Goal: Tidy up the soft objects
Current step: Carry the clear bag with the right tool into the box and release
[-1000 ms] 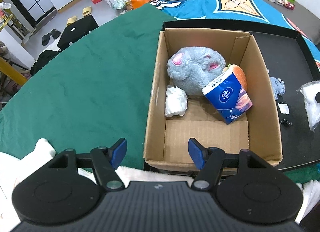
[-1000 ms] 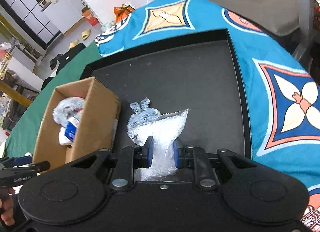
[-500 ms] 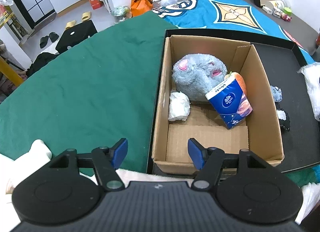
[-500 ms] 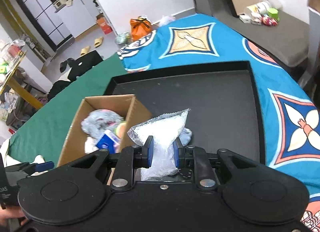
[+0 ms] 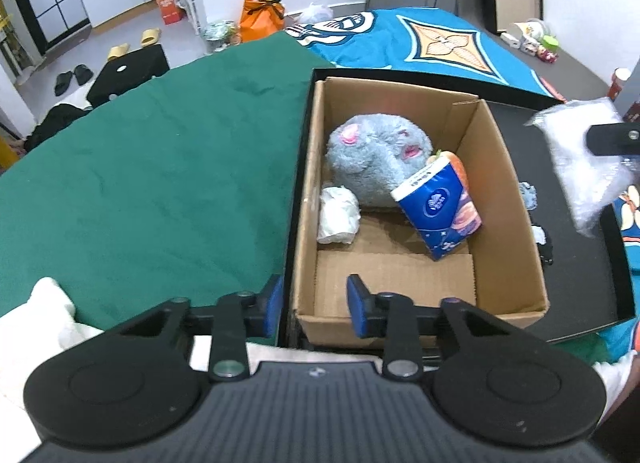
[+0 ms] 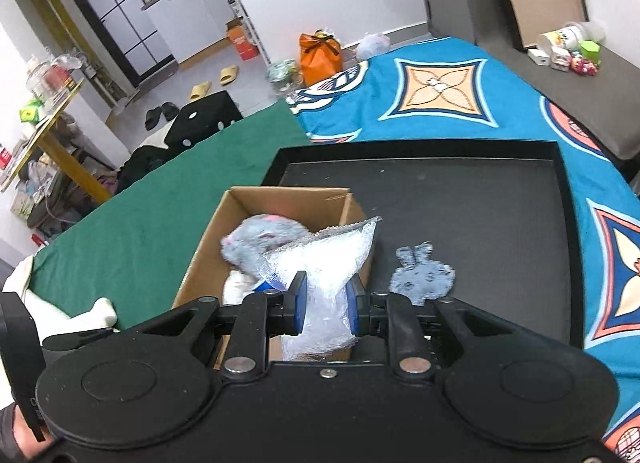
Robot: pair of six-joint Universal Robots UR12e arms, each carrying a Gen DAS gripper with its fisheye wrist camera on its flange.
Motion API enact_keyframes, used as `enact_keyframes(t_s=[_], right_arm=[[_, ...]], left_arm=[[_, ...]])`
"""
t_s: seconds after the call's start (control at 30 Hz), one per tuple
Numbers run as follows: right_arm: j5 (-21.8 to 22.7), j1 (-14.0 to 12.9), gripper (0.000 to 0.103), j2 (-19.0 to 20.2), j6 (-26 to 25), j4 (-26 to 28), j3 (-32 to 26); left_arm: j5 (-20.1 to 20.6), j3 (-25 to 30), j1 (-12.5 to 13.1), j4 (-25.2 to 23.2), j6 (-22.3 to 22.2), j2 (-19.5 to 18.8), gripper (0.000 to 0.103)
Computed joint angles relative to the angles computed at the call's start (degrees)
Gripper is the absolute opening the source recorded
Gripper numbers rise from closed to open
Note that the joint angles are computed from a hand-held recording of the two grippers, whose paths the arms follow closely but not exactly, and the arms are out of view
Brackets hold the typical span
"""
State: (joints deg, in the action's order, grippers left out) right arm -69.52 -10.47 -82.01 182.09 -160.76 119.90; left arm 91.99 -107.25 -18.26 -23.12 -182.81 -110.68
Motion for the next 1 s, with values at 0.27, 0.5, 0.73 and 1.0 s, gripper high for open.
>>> enact_keyframes(t_s=[0.27, 0.5, 0.73, 1.0], right_arm=[[0.3, 2.3, 0.020, 1.1, 0.2, 0.5, -1.5], [1.4, 4.6, 0.020, 2.1, 0.1, 2.2, -3.0], [3.0, 5.2, 0.055, 2.5, 2.2, 0.7, -3.2], [1.7, 3.7, 0.059, 1.6, 2.7, 1.1, -1.9]], left_arm=[[-2.5, -0.9, 1.1, 1.6, -1.8, 0.2, 0.011], [-4.0, -1.4, 1.8, 2.2, -2.3, 0.3, 0.010], [-4.7, -1.2, 2.1, 1.7, -2.7, 0.2, 0.009], [-4.4, -1.0, 2.0, 1.0, -3.0, 0.2, 0.009]])
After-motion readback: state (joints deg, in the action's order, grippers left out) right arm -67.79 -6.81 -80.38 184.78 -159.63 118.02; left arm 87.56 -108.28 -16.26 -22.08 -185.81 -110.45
